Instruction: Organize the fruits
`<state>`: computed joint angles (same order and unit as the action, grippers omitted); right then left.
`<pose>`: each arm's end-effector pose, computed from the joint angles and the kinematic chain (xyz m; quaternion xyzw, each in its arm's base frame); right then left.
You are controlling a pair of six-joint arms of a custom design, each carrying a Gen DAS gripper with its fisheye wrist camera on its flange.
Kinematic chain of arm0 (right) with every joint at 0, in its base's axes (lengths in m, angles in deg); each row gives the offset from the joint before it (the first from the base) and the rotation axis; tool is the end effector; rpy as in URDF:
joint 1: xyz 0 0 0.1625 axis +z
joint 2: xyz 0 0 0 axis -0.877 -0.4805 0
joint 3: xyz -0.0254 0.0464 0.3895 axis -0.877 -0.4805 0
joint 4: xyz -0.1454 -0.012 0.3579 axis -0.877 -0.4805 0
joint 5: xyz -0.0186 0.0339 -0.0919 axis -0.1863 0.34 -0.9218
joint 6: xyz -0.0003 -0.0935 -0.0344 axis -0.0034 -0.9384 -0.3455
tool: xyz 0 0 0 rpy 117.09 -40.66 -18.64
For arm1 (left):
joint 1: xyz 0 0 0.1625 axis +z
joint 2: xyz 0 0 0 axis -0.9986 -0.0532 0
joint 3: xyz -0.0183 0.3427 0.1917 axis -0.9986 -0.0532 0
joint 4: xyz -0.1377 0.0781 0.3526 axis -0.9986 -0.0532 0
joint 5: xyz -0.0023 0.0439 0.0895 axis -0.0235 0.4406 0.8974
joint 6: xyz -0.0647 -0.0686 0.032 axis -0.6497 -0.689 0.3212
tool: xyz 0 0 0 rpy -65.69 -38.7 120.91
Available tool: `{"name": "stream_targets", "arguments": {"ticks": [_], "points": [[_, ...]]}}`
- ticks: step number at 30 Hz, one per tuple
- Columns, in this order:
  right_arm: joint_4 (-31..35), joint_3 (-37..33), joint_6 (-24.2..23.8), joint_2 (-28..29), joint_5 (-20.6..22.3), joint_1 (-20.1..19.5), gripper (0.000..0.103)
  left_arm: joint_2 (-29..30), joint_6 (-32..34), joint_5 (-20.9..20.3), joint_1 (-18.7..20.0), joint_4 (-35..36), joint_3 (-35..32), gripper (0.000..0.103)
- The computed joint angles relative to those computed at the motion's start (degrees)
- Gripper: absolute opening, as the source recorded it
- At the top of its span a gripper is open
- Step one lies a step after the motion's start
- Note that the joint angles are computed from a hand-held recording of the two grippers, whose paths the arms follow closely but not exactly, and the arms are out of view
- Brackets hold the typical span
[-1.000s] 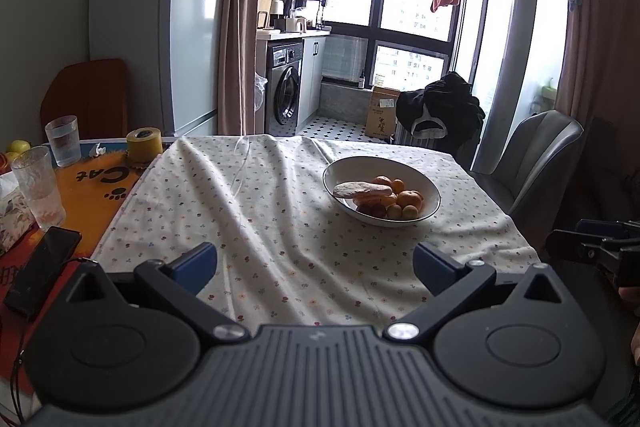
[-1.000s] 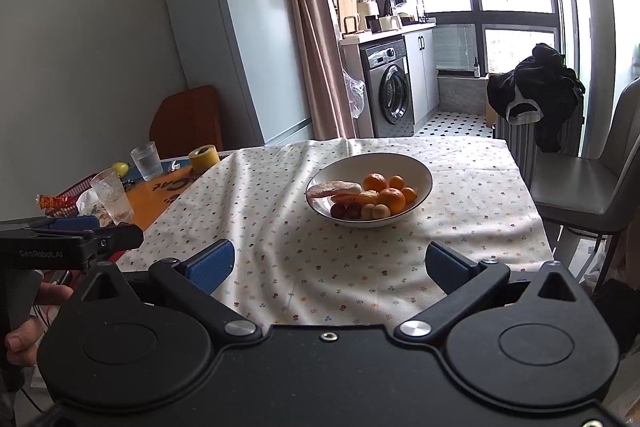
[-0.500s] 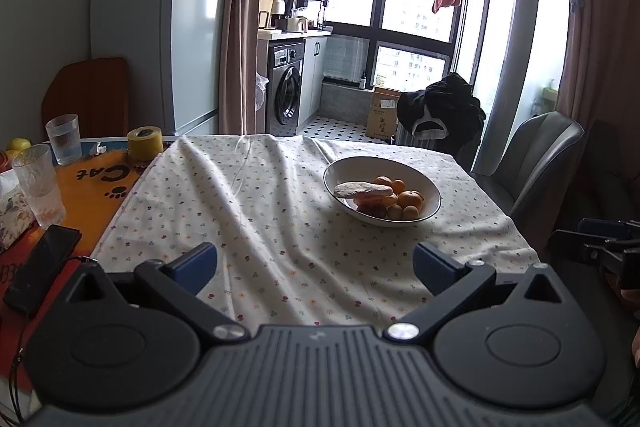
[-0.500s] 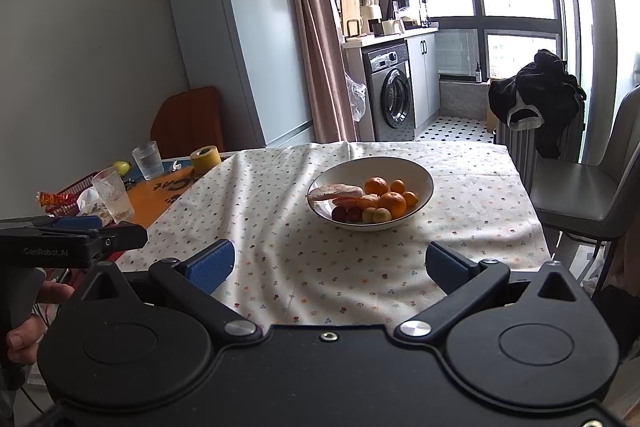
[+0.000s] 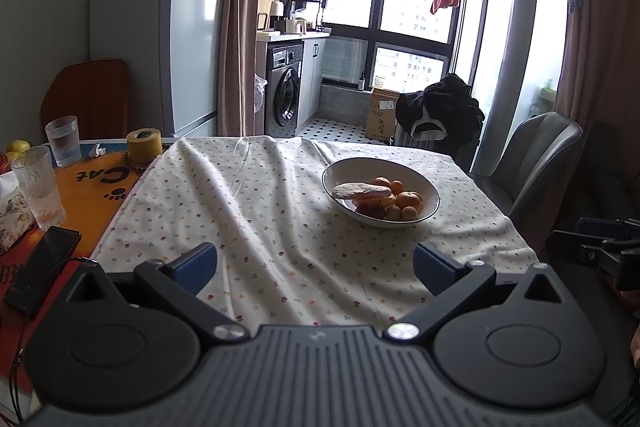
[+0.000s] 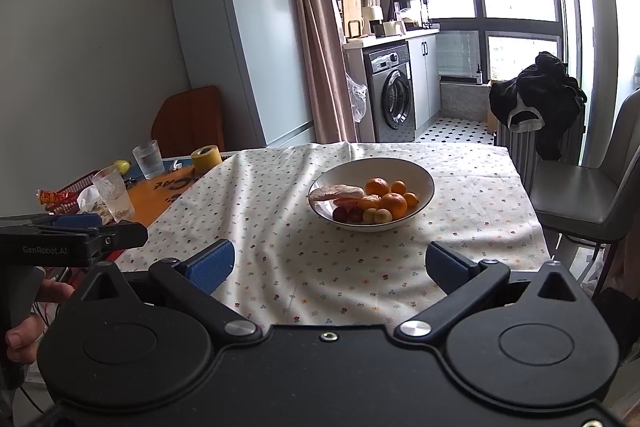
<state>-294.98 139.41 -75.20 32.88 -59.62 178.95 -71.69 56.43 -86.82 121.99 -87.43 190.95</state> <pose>0.2426 -0.2913 0.1329 0.2266 -0.8289 0.4617 0.2199 -0.1337 -0.3497 0.3002 0.2735 0.8356 -0.4161 0.2319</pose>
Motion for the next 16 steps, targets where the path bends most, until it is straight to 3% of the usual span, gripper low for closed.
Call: {"name": "stream_targets", "arguments": {"ticks": [16], "points": [[0.23,-0.08,0.28,0.16,-0.09,-0.26,0.103,0.23,0.15,-0.17,0.15,0.21,-0.05,0.103]]}}
